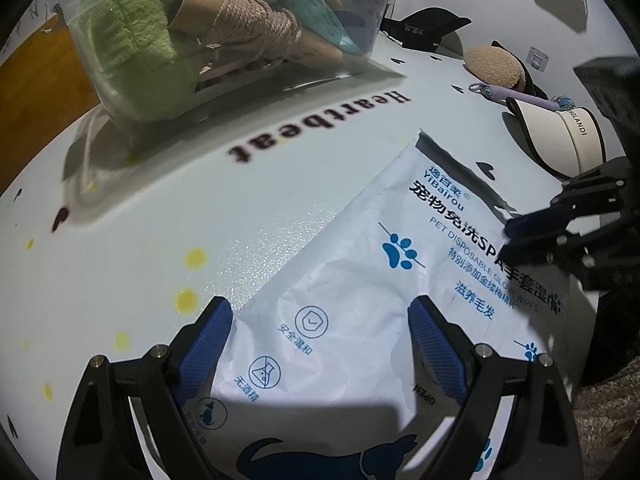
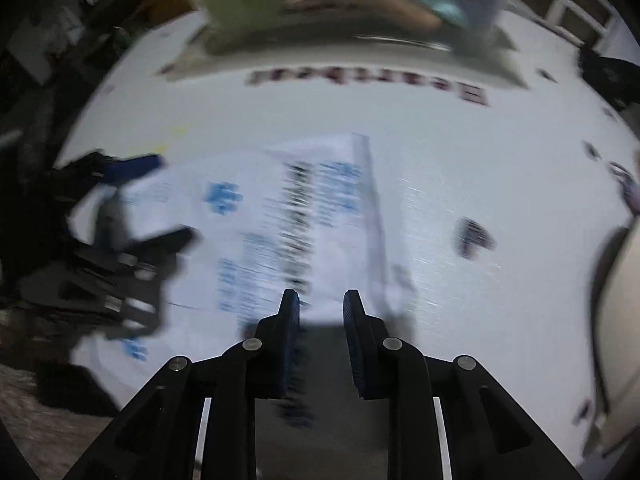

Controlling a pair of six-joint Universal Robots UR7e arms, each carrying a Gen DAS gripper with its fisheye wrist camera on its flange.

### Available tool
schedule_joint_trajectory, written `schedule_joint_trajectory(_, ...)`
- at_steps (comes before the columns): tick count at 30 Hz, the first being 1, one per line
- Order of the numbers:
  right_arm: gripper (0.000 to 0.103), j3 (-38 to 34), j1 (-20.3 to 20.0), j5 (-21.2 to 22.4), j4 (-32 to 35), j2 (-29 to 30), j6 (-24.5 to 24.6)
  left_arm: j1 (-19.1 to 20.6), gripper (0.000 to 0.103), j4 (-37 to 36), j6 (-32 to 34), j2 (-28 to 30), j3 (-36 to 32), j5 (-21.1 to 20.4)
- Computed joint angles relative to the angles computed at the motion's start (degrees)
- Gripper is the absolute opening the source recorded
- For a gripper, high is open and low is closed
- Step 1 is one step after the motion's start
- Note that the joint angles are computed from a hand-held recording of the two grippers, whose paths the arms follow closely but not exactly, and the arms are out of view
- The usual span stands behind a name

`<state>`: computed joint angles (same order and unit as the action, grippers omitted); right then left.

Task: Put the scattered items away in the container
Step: 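Grasp the bag's opposite edge with the right gripper while the left gripper holds it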

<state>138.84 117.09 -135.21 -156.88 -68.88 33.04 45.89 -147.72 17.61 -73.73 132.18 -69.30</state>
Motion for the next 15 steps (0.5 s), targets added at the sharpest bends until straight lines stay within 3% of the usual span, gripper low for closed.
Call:
schedule_joint_trajectory(6,0.023,1.6,0.2,-1.7,-0.1,-0.5,3.7,-0.2,0.092,0.7,0.1,0.2,-0.5,0.5)
schedule_joint_trajectory(10,0.023,1.2,0.8,-2.9,-0.9,0.9,4.0,-2.5,0.084,-0.1,0.7,-2.7,1.5,3.9)
schedule_joint_trajectory(15,0.023,1.4,-0.4,-2.9,-2.2,-1.1,0.1,-7.6,0.084,2.7,0.5,-12.3,7.3,7.9)
